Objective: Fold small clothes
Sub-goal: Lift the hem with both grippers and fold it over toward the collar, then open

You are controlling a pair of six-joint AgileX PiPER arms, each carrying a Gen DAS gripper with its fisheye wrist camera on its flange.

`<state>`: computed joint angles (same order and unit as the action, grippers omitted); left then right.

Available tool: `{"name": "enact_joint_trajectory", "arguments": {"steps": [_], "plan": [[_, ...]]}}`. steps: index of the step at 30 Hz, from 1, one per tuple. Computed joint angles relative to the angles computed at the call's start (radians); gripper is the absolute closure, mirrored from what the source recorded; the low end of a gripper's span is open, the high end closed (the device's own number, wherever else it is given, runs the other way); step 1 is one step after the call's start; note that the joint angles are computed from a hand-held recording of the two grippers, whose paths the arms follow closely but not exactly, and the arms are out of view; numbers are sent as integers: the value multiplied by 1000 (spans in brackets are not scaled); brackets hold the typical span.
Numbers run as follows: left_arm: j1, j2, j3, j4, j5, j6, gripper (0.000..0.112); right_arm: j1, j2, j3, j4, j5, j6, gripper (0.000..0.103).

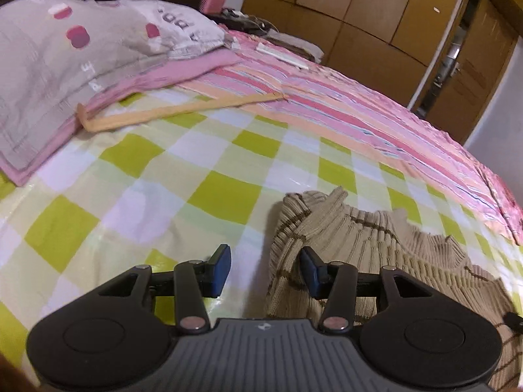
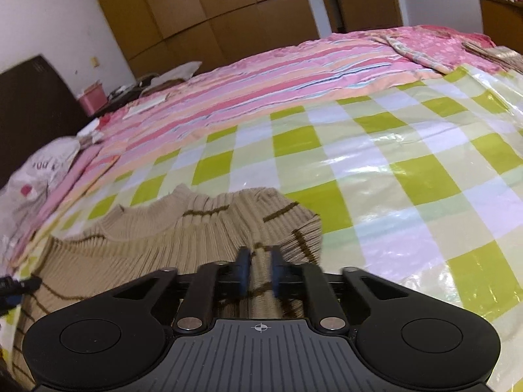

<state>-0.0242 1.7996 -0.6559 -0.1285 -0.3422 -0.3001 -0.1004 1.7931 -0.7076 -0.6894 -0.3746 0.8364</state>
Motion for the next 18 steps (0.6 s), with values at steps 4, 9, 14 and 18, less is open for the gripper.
{"name": "enact_joint_trajectory", "arguments": {"steps": [4, 9, 14, 18], "plan": [[-40, -16, 29, -174, -45, 157, 59, -43, -6, 17, 15, -35, 24, 99], [-77, 5, 18, -359, -53, 373, 59, -50, 20, 14, 52, -40, 7, 99], [-92, -19, 30, -484, -55, 495, 59, -6, 7, 3, 132, 23, -103, 91], [-95, -38, 34, -577, -45, 578, 59, 3, -39, 27, 172, 32, -150, 89]]}}
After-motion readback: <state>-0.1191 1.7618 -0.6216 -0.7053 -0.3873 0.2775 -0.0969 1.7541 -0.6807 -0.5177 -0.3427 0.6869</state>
